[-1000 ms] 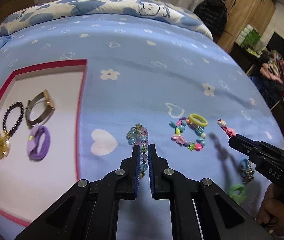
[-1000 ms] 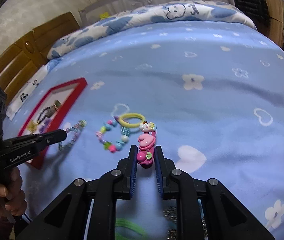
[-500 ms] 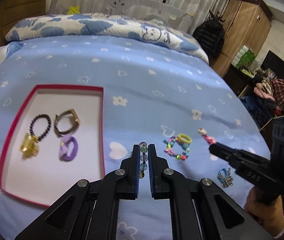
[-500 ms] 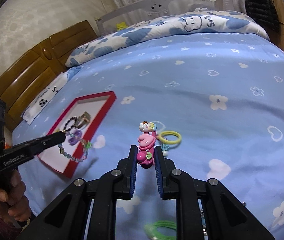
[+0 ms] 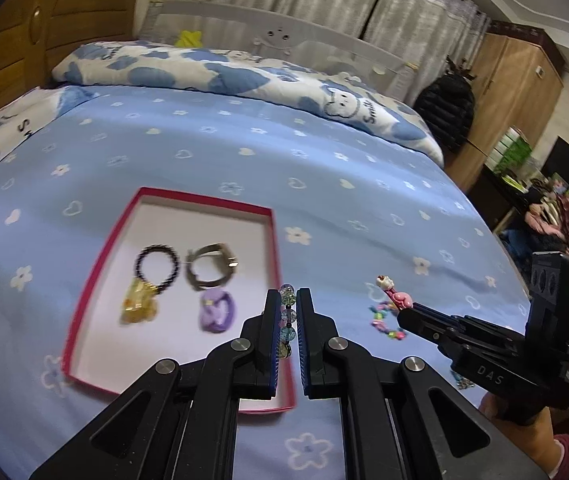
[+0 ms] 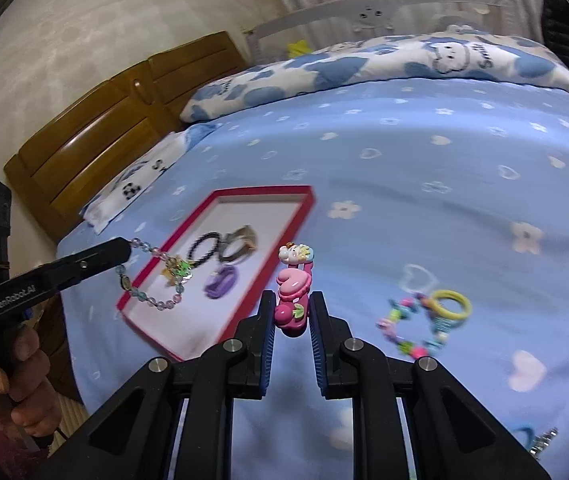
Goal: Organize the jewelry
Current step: 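Carry the bead bracelet and pink heart clip toward the red tray, then lower both items into the tray and open both tools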
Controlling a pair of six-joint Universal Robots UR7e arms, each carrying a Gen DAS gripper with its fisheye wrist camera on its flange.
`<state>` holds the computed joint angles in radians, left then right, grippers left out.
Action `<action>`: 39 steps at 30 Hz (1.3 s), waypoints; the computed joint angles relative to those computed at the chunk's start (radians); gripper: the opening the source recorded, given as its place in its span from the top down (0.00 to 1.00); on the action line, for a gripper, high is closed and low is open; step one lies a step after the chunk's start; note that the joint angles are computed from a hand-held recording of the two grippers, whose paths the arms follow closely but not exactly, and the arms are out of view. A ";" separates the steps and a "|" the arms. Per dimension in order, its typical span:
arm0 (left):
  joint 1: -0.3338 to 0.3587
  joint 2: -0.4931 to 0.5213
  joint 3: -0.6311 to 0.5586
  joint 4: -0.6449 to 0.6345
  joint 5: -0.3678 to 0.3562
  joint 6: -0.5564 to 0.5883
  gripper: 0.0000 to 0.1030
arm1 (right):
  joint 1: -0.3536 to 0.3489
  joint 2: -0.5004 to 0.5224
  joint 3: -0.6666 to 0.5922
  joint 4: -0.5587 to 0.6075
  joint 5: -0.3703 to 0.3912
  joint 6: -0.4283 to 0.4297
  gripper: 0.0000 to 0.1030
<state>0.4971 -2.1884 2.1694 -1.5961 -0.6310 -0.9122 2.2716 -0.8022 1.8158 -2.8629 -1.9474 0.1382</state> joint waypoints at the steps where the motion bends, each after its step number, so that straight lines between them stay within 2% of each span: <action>1: 0.001 -0.009 -0.004 0.022 0.001 -0.015 0.94 | 0.002 0.011 -0.010 0.002 0.010 -0.002 0.84; 7: 0.037 -0.015 -0.028 0.060 0.010 -0.039 0.94 | 0.010 0.081 -0.076 0.027 0.070 -0.011 0.84; 11: 0.066 -0.010 -0.029 0.043 0.018 -0.031 0.94 | 0.013 0.128 -0.122 0.055 0.098 -0.017 0.84; 17: 0.145 0.001 -0.019 -0.043 0.009 0.025 0.94 | 0.017 0.195 -0.188 0.107 0.117 -0.031 0.84; 23: 0.249 0.019 -0.011 -0.134 -0.009 0.094 0.94 | 0.014 0.259 -0.250 0.155 0.120 -0.037 0.84; 27: 0.301 0.031 -0.007 -0.161 -0.012 0.101 0.94 | 0.012 0.291 -0.284 0.182 0.109 -0.041 0.84; 33: 0.363 0.061 -0.006 -0.190 0.001 0.115 0.94 | 0.015 0.323 -0.318 0.232 0.089 -0.046 0.84; 39: 0.397 0.079 0.000 -0.195 0.014 0.125 0.93 | 0.014 0.338 -0.333 0.269 0.084 -0.044 0.84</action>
